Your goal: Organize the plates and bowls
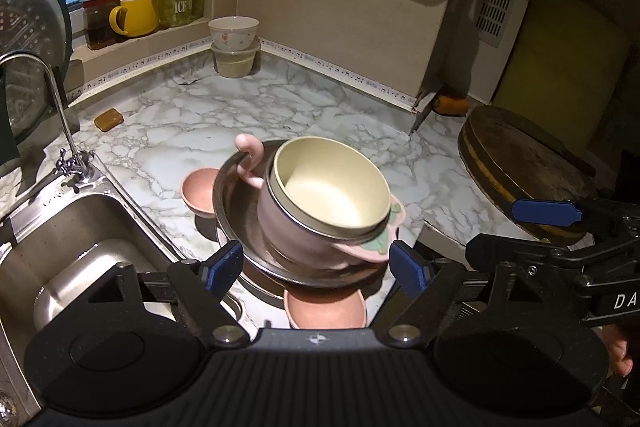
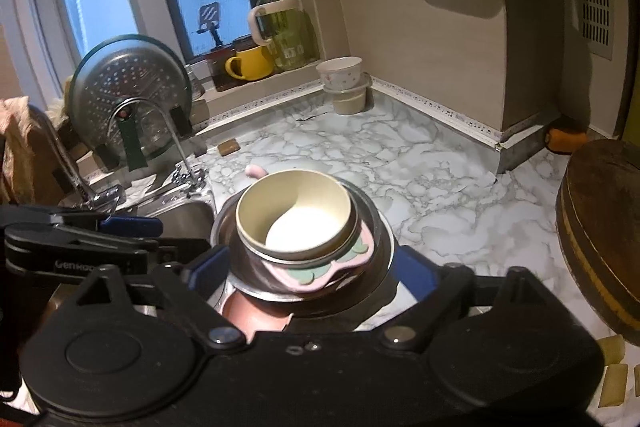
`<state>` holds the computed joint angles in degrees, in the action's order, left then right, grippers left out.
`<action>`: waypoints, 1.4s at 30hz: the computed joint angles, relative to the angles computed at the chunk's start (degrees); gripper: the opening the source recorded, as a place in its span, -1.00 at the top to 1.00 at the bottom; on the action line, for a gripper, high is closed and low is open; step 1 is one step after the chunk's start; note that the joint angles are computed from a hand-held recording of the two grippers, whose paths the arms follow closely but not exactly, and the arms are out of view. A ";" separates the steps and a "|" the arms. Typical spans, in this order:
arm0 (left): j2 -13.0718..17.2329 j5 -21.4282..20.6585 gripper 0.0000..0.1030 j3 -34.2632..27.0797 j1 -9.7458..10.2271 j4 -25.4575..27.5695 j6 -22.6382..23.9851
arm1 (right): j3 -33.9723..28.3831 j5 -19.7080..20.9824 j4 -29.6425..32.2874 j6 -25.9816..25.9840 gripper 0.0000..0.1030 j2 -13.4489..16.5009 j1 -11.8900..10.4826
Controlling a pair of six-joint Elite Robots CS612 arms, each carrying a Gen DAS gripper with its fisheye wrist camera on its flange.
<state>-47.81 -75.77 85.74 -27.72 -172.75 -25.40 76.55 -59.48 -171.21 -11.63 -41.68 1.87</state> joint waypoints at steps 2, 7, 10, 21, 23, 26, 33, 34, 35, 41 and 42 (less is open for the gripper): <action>-0.04 0.16 -0.63 0.20 -0.15 -0.15 -0.10 | 0.42 0.75 0.22 0.54 -0.86 -0.18 -0.15; -0.15 1.61 -0.99 1.14 -0.89 -2.56 1.88 | 2.02 1.34 -3.04 2.39 -0.99 -0.45 -0.43; -0.18 1.89 -0.99 1.13 -1.05 -2.49 1.83 | 2.50 1.53 -3.70 2.01 -0.99 -0.64 -0.50; -0.27 4.71 -0.99 1.79 -1.67 -4.78 1.89 | 4.81 -0.76 -8.65 8.02 -0.99 -1.09 -0.44; -0.27 4.85 -0.99 1.80 -1.67 -4.77 1.76 | 4.98 -0.70 -8.05 8.57 -0.99 -1.16 -0.39; -0.25 4.64 -0.99 1.80 -1.60 -4.95 1.44 | 5.11 -1.19 -7.76 9.41 -0.99 -1.23 -0.25; -0.10 5.32 -0.99 1.85 -1.57 -5.81 0.24 | 5.68 -3.08 -9.09 9.45 -0.99 -1.49 0.16; -0.09 5.42 -0.99 1.78 -1.57 -5.62 0.14 | 5.63 -3.04 -9.02 9.64 -0.99 -1.47 0.17; -0.08 5.53 -0.99 1.72 -1.57 -5.44 0.04 | 5.59 -2.88 -8.93 9.83 -0.99 -1.43 0.15; 0.00 6.10 -0.99 1.65 -1.61 -5.34 -0.22 | 5.02 -2.79 -7.90 10.34 -0.99 -1.15 0.17; 0.00 6.13 -0.99 1.66 -1.61 -5.25 -0.36 | 5.03 -2.66 -7.87 10.34 -0.99 -1.17 0.14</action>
<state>-47.81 -69.64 87.39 -29.33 -178.00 -25.76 81.59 -62.14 -179.07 -1.29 -42.84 2.01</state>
